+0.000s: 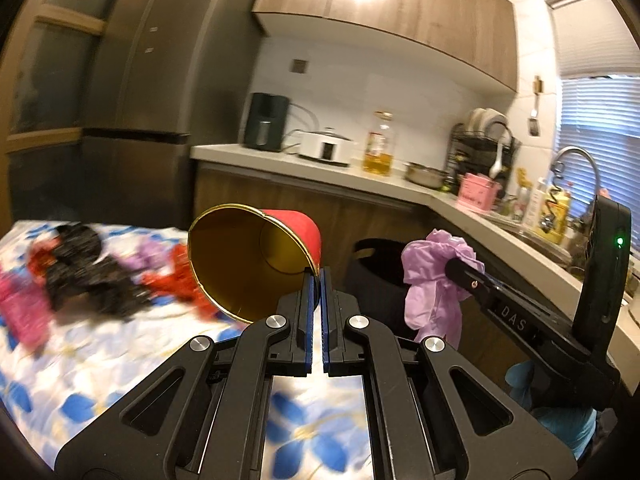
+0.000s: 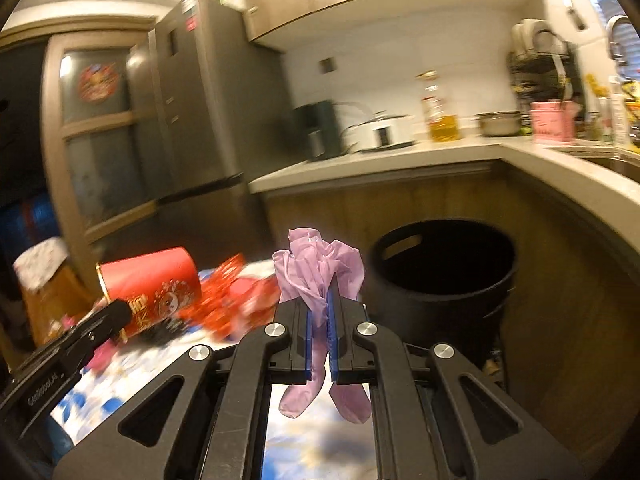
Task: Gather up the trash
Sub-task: 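Carry the red cup and lilac glove over the black bin with both tools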
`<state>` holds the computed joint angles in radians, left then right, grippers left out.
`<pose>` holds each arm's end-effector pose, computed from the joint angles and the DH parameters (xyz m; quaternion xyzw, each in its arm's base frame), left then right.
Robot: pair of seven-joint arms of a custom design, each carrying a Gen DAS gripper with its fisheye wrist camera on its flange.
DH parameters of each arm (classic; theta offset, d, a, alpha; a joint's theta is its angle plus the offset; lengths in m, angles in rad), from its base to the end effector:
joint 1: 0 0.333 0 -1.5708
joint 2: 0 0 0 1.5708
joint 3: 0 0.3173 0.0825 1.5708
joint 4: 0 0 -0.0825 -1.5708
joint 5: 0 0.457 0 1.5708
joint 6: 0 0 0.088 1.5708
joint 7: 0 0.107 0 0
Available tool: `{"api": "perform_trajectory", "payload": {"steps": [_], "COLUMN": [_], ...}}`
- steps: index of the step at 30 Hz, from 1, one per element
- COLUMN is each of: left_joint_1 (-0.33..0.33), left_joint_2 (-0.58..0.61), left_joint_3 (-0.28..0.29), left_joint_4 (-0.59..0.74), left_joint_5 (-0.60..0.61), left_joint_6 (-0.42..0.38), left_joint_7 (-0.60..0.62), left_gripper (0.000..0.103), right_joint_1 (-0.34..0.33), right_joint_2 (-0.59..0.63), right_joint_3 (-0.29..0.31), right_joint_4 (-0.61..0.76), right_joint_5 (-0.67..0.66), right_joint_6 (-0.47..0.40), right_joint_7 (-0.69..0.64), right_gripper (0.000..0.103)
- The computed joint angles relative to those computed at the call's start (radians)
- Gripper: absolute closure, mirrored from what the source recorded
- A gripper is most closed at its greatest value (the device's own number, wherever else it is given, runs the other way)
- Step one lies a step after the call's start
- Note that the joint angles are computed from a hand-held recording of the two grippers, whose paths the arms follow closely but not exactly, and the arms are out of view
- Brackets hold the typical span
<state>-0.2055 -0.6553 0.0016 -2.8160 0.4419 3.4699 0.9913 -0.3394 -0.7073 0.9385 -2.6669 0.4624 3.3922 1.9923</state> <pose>0.3987 -0.1339 0.4972 -0.5232 0.6070 -0.5219 0.2924 0.4071 0.2452 0.4881 -0.5343 0.5929 -0.3326 0.5024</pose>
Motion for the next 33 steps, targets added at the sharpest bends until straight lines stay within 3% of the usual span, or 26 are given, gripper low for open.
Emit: {"api": "perform_trajectory", "payload": {"steps": [6,12,21,33], "left_joint_1": [-0.020,-0.026,0.005,0.038], "left_joint_2": [0.189,0.367,0.555,0.668], "left_joint_3": [-0.039,-0.069,-0.127,-0.185], "left_joint_4": [0.153,0.316,0.507,0.617], "left_joint_5": [0.025,0.095,0.207,0.250], "left_joint_6": [0.072,0.088,0.083,0.052], "left_joint_7": [-0.006,-0.058,-0.146,-0.185], "left_gripper": [0.101,0.101,0.101,0.101], "right_joint_1": [-0.195,-0.309,-0.426,-0.532], "right_joint_2": [-0.090,-0.083,-0.010,0.007], "right_joint_3": [0.096,0.136,0.174,0.243], "right_joint_4": [0.024,0.047,0.092,0.139], "right_joint_5": [0.013,-0.023,-0.049,-0.069], "right_joint_6": [-0.019,-0.005,0.017,0.021], "right_joint_7": [0.066,0.124,0.120,0.111], "right_gripper": [0.096,0.096,0.096,0.096]}}
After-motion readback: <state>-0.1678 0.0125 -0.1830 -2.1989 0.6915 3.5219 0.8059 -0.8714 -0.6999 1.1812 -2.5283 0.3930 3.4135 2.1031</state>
